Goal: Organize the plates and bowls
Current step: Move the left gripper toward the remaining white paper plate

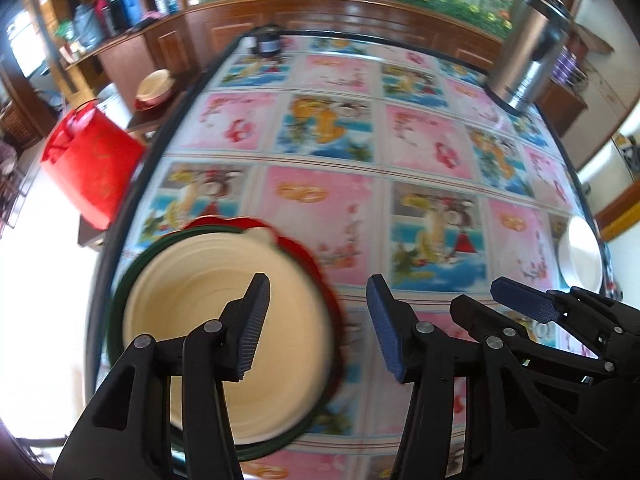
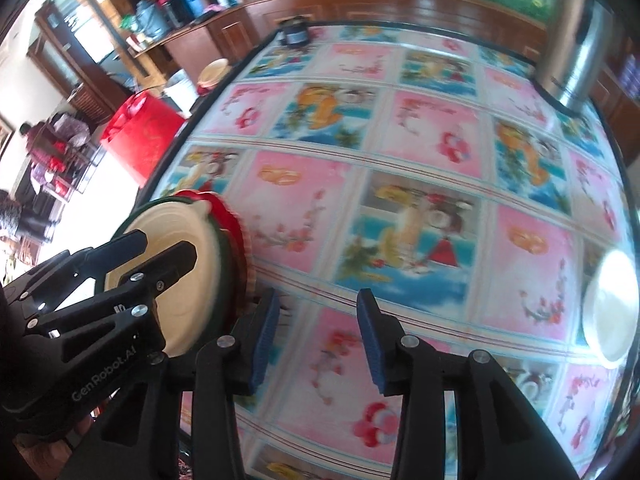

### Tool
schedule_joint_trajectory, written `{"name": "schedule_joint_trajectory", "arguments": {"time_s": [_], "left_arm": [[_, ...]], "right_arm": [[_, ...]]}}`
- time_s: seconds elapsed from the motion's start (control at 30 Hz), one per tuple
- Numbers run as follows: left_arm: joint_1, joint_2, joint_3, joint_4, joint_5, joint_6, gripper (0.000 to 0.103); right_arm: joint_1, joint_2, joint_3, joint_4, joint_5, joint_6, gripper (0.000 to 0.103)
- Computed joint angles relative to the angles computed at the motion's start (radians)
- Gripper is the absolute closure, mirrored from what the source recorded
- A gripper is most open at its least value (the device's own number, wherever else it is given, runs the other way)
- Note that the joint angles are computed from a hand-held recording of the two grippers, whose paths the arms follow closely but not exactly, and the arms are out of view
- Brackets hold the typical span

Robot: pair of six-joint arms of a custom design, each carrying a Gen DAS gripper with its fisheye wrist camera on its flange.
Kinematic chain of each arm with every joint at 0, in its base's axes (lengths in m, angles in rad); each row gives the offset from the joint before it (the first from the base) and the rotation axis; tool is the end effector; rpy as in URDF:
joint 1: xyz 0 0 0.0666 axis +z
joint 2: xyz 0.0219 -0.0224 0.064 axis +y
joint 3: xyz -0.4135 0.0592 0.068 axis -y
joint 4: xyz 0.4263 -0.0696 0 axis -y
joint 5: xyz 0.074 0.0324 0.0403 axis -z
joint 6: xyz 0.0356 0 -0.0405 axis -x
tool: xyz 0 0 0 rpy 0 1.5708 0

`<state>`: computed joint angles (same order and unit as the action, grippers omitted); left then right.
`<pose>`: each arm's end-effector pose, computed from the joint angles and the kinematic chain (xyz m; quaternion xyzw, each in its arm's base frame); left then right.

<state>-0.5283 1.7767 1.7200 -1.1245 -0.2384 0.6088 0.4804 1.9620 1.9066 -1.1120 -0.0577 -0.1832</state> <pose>0.5565 -0.3155 0.3968 -0.0622 0.9724 -0.0052 0.2248 0.6297 0.3300 0.3625 -0.1507 0.9677 0.0920 0.1801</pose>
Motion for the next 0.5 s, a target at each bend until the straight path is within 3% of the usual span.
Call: {"name": "schedule_joint_trajectory", "arguments": {"time_s": [0.27, 0.5], "left_arm": [[-0.059, 0.137, 0.181, -0.049, 0.038, -0.05, 0.052], [-0.111, 0.315, 0.443, -0.125, 0.108, -0.103, 0.053]], "right_arm": [[-0.092, -0.089, -0.117, 0.04, 0.021, -0.052, 0.061], [-0.202, -0.174, -0.213, 0.068, 0.054, -0.095, 0.06]]}}
